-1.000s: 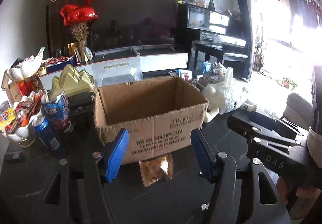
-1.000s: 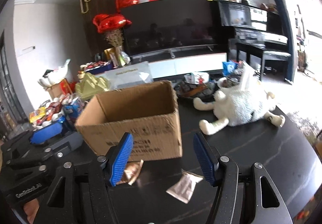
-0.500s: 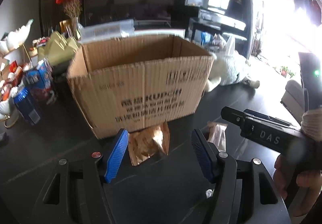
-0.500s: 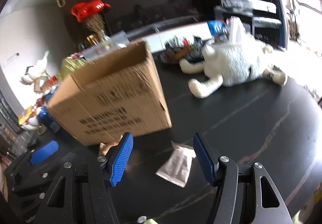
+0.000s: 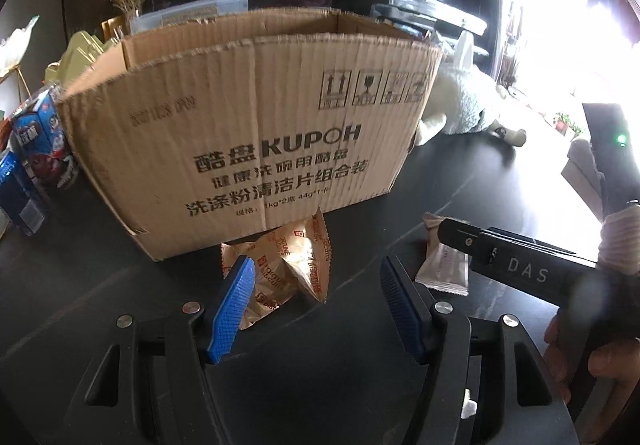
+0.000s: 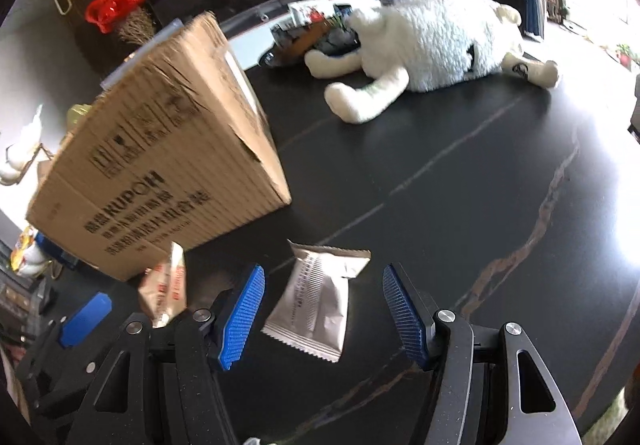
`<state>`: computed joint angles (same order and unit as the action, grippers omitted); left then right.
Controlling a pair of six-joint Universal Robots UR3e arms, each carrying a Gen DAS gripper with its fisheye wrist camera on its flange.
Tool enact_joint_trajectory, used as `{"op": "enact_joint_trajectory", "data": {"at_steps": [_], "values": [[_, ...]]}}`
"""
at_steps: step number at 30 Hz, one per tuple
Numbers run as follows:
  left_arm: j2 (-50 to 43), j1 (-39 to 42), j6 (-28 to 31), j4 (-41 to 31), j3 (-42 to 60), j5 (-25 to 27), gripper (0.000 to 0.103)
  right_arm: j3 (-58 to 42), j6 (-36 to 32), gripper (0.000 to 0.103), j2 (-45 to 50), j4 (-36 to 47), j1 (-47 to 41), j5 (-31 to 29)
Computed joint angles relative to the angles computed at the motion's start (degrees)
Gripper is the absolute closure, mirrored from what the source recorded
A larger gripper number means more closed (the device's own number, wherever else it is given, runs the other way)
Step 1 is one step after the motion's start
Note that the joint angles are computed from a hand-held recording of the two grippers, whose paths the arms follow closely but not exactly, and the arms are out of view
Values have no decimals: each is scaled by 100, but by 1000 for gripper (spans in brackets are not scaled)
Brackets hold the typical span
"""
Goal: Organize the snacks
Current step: 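Move both open tools to the brown wrapper and white-and-grey packet, then grasp the brown wrapper with the left tool while the right tool grasps the white-and-grey packet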
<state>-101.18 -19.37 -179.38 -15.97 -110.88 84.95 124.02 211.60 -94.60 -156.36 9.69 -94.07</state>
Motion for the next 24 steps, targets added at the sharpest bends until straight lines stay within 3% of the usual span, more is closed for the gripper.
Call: {"op": "enact_joint_trajectory", "data": {"at_steps": [7, 13, 15, 19, 24], "values": [[-503, -140, 12, 76, 223, 226, 39, -55, -69, 40, 305, -40, 5, 123], [-754, -163, -34, 112, 385, 299, 41, -280, -201, 40, 530, 37, 275, -189], [-784, -120, -54, 102, 397, 238, 47, -338, -248, 44, 585, 64, 335, -287], [-824, -45, -73, 149, 368, 154, 53, -370, -303, 60, 641, 40, 382, -386], [-763, 35, -98, 289, 227, 37, 66, -317, -295, 64, 598, -6, 363, -339]]}}
